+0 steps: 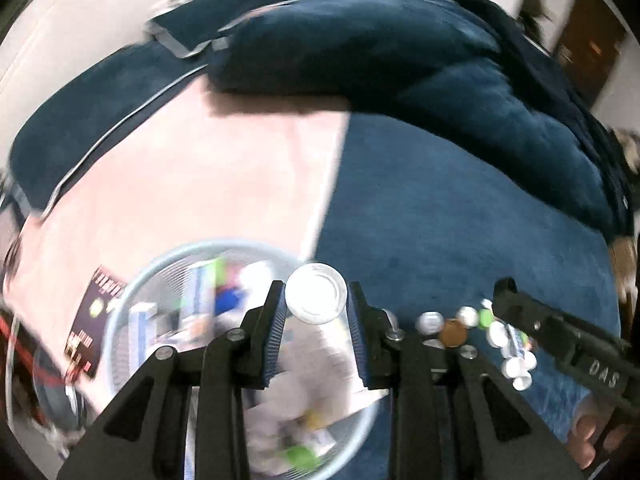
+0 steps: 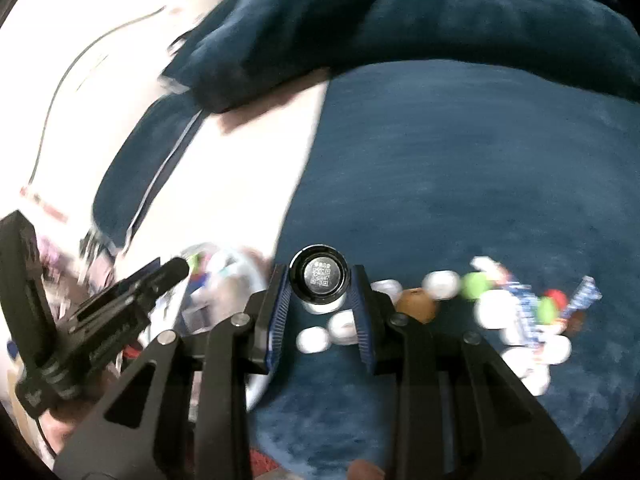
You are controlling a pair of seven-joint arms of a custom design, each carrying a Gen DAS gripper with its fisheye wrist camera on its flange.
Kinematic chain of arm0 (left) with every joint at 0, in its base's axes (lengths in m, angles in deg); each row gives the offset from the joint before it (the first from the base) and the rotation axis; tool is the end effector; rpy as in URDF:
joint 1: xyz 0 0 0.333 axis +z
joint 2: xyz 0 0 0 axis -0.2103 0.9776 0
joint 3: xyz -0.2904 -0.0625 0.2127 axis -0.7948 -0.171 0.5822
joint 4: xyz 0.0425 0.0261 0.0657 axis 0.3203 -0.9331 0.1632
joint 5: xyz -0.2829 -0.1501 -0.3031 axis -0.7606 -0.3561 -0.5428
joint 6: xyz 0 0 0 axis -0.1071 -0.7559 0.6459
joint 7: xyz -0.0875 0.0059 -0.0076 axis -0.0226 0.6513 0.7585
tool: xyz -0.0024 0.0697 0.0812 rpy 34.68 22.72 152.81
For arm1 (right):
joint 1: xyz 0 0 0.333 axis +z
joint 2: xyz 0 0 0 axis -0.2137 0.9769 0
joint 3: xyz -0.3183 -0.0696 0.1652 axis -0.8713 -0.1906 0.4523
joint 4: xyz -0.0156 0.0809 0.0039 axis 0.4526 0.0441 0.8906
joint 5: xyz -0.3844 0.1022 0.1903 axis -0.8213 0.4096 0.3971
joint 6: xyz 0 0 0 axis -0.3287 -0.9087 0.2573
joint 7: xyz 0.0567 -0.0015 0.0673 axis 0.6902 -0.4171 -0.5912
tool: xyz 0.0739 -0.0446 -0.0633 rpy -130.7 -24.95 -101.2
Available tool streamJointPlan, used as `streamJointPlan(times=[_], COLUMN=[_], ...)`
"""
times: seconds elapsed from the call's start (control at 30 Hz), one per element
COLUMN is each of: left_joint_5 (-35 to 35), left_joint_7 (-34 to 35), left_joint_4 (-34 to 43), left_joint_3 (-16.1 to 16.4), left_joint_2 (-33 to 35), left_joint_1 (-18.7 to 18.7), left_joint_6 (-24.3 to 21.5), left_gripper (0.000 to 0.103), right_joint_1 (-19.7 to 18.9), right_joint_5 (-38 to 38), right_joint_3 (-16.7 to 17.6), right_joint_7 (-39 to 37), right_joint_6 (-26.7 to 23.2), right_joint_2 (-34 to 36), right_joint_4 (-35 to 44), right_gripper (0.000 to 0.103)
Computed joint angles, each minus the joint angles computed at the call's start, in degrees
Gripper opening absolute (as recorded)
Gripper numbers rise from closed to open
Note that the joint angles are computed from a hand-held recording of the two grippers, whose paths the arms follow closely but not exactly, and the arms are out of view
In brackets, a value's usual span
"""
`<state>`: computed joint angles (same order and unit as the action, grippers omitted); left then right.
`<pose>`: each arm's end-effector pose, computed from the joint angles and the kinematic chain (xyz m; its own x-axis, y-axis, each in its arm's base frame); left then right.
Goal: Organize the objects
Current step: 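Carry both caps over the blue basket and open both grippers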
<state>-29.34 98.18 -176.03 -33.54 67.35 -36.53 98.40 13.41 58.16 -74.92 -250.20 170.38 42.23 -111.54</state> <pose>0.4998 -0.5007 0.4919 -0.5391 -0.8337 0.1196 -0.7556 0.4160 -0.5060 0.3620 0.3087 0.4612 -0.4260 -0.7955 -0.4310 -0.6912 0.5935 -0.4123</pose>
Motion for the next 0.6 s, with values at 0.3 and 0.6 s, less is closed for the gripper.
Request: streamJointPlan(times=[0.3, 0.6], left_joint_5=[-2.00, 1.64], left_joint_7=[-3.56, -9.92], left_joint_4=[-2.60, -3.63], left_joint_3=[1.81, 3.57], left_joint_2=[-0.77, -1.31], left_joint_1=[2.62, 3.30], left_joint_6=[-1.74, -3.02], left_gripper=[0.031, 0.084], right_joint_1=[3.74, 2.82], right_joint_5=[4.10, 5.11], right_joint_3=[-1.18, -1.26], right_joint_7=[-10.54, -8.96], right_joint_6=[8.10, 21.90], right_joint_2=[14.47, 18.51], right_joint_4=[9.82, 9.21], right_gripper=[0.031, 0.055])
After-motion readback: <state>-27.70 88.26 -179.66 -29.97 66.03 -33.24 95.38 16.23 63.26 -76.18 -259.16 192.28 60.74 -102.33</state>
